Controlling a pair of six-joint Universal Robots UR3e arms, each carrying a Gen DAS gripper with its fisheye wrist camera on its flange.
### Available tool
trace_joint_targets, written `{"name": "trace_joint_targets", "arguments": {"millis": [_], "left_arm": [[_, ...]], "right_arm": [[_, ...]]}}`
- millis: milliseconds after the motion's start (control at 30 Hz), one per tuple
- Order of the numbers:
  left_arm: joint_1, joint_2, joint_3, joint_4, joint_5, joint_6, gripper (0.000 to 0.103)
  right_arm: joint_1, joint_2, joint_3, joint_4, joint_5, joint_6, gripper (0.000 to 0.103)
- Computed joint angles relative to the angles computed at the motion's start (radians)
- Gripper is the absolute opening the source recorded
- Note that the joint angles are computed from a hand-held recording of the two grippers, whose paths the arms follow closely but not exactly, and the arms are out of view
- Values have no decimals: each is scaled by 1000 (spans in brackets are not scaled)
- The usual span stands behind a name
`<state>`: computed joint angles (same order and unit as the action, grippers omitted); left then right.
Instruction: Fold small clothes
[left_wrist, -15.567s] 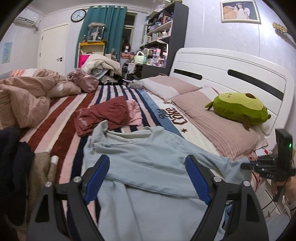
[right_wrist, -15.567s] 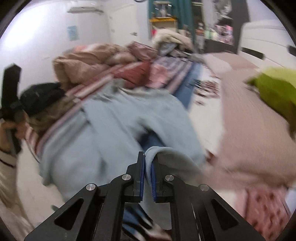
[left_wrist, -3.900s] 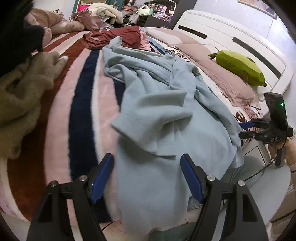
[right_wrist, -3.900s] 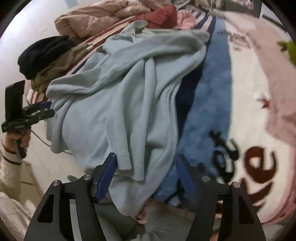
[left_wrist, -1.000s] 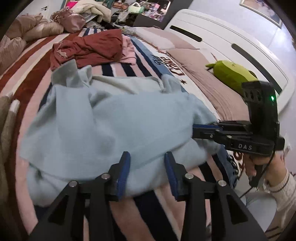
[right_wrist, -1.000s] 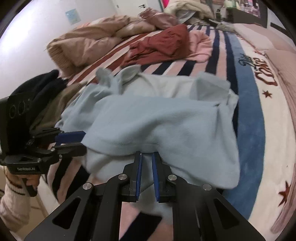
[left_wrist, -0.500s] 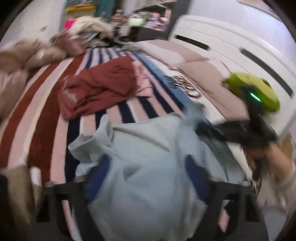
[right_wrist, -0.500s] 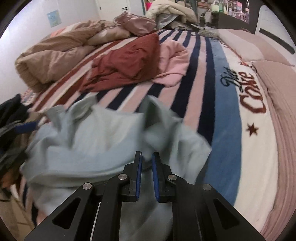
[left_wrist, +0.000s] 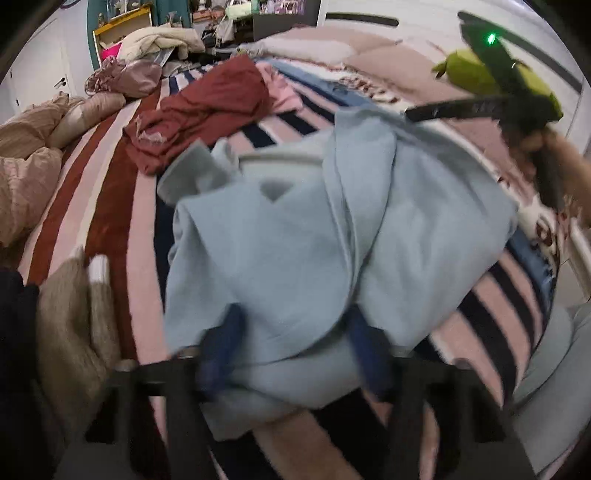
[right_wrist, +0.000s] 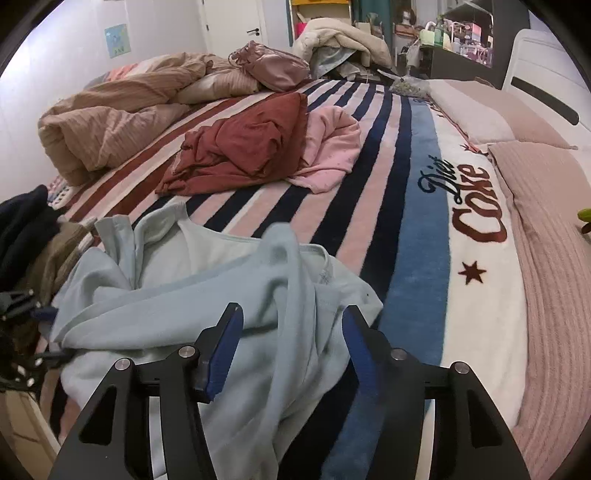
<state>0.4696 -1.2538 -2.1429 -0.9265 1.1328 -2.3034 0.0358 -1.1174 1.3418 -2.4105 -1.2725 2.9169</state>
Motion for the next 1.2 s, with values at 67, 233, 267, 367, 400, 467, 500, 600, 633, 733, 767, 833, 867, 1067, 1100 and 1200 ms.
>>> {"name": "trace_joint_targets", "arguments": {"millis": [67, 233, 267, 367, 400, 467, 500, 600, 633, 733, 767, 833, 867, 1067, 1100, 1200], "left_arm": [[-6, -7, -21, 76, 5, -42, 26], [29, -72, 66, 112, -96, -167, 10], [22, -95, 91, 134, -100, -198, 10], [-21, -214, 224, 178, -103, -288, 9], [-53, -271, 282, 201, -70, -326, 9], [-103, -374, 387, 240, -16, -403, 9], [-115, -407, 421, 246, -8, -421, 9], [-177, -568, 593, 245, 59, -475, 9], [-191, -609, 639, 236, 81, -482, 9], [-221, -735, 791, 180, 141, -507, 9], [-225, -776, 848, 147, 149, -512, 9], [-228, -824, 910, 116, 158, -515, 9], [-229, -851, 953, 83, 158, -514, 9], [-252, -960, 1108, 16, 224, -571, 26], [-260, -969, 1117, 20, 254, -578, 29], [-269, -1017, 1170, 23, 321, -608, 50]], "right_arm": [[1, -1, 2, 3, -3, 1, 51], [4, 18, -13, 0, -33, 2, 51], [4, 27, -22, 0, -40, 3, 52], [6, 76, -74, 8, -66, 5, 54], [9, 107, -108, 20, -68, -7, 56], [7, 152, -153, 32, -40, -30, 58], [1, 164, -163, 37, -18, -34, 58], [-6, 228, -228, 65, 28, -20, 24], [-6, 241, -245, 77, 34, -24, 13], [-3, 232, -213, 36, 25, -48, 7], [-3, 217, -184, 7, 15, -49, 6], [-18, 175, -105, -70, 4, -18, 6], [-30, 152, -64, -109, 4, -1, 6], [-88, 107, 16, -123, 21, 55, 6], [-95, 115, 13, -110, 27, 67, 7], [-78, 152, -32, -99, -43, 97, 32]]}}
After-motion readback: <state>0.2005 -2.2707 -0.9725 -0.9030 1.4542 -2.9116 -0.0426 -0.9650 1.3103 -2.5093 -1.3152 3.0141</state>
